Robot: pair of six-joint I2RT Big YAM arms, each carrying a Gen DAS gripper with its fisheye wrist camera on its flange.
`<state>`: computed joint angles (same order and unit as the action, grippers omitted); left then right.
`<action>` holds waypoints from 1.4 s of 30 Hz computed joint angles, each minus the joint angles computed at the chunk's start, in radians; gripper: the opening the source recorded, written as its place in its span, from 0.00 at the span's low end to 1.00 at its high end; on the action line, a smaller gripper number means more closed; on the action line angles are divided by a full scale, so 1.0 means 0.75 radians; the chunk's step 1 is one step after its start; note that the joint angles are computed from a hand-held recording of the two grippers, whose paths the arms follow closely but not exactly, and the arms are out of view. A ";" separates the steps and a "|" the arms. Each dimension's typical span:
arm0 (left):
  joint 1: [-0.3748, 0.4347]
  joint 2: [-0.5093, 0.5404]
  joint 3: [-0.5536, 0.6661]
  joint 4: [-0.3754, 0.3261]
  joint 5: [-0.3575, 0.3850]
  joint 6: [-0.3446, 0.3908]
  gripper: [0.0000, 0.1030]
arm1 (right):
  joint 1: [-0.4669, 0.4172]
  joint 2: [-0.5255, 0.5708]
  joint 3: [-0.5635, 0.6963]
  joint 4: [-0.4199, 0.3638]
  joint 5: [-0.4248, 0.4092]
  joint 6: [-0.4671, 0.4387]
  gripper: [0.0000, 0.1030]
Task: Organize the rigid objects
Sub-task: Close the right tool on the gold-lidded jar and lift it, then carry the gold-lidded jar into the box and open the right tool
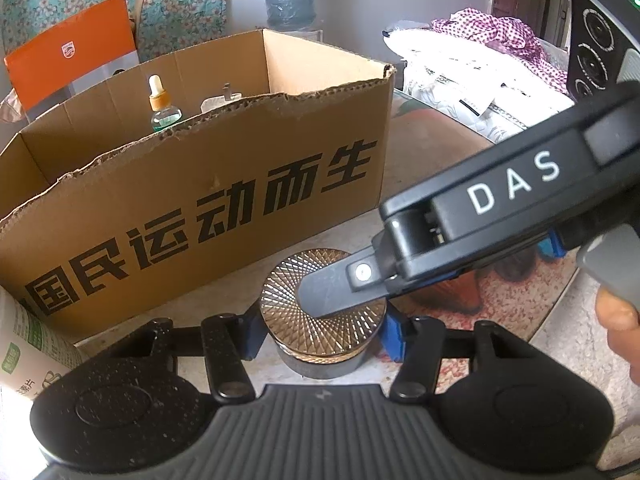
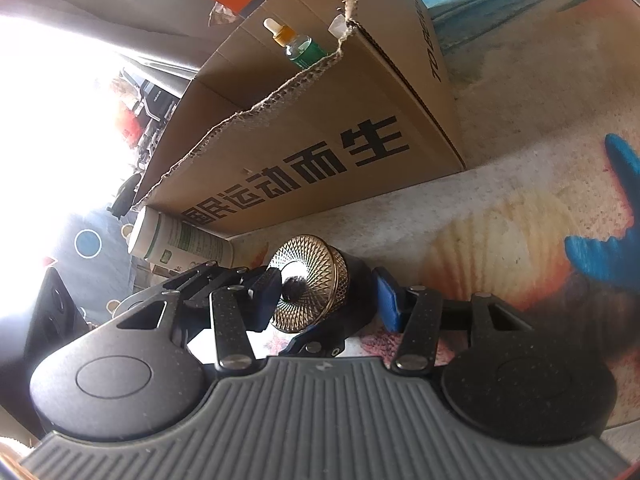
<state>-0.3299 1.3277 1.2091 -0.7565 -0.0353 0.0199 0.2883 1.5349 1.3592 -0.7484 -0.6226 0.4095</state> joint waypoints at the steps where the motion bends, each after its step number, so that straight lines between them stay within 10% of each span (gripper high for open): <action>1: -0.001 -0.001 0.000 0.000 -0.001 0.001 0.55 | 0.001 0.000 0.001 -0.001 0.002 -0.001 0.48; 21: 0.007 -0.150 0.010 -0.019 -0.014 -0.020 0.55 | 0.045 -0.075 0.028 -0.005 0.040 -0.034 0.49; 30: 0.082 -0.114 0.259 -0.056 -0.046 -0.034 0.55 | 0.088 -0.058 0.286 -0.039 0.056 -0.174 0.50; 37: 0.161 0.109 0.516 -0.163 -0.016 -0.109 0.55 | 0.073 0.224 0.744 -0.252 0.031 -0.315 0.51; 42: 0.211 0.293 0.657 -0.303 0.034 -0.178 0.55 | 0.059 0.578 1.243 -0.619 0.004 -0.396 0.54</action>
